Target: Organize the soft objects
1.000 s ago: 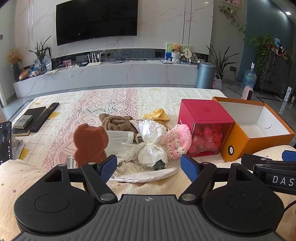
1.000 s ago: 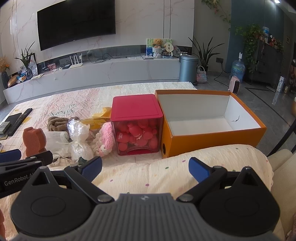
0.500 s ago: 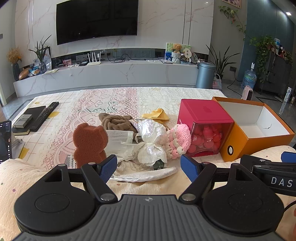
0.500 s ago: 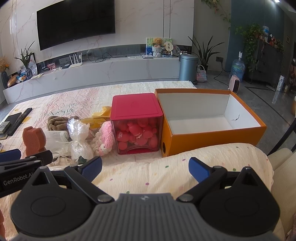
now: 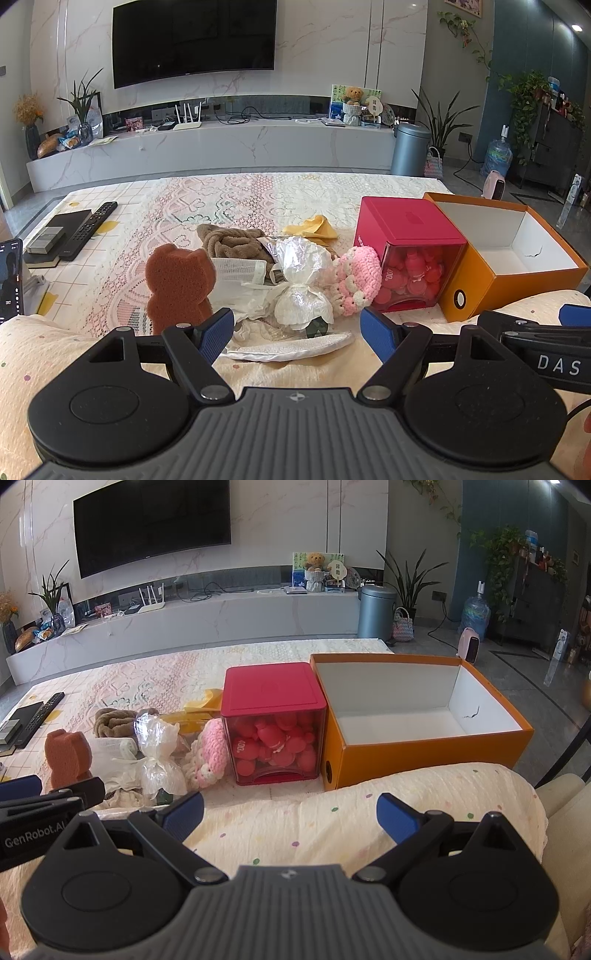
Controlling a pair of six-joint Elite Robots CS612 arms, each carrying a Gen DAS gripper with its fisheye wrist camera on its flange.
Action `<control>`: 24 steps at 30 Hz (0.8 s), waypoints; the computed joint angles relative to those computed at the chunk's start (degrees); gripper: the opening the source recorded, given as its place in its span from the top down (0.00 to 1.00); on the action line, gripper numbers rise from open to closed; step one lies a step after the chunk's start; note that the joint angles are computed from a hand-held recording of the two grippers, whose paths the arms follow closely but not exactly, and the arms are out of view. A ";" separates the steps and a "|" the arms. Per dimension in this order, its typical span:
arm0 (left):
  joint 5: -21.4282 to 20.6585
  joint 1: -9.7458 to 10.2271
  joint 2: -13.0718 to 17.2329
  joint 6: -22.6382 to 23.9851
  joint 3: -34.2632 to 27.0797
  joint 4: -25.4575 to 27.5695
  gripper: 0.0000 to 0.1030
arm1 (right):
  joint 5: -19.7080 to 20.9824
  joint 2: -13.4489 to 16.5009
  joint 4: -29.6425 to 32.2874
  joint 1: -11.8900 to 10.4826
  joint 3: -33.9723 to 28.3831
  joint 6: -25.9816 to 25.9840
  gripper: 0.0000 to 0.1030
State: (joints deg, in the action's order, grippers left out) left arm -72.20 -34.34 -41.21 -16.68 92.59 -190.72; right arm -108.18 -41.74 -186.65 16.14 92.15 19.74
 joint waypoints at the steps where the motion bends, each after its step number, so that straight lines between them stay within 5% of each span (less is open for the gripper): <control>1: 0.00 0.00 0.00 0.00 0.00 0.00 0.11 | 0.00 -0.01 0.04 0.01 0.02 0.03 0.05; 24: -0.10 0.02 0.00 -0.08 -0.01 0.02 0.11 | 0.40 0.06 0.44 0.04 -0.09 0.08 0.05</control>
State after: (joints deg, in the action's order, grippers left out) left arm -72.30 -34.32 -41.21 -16.76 92.59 -190.70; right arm -107.78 -41.67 -186.21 16.17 92.06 19.82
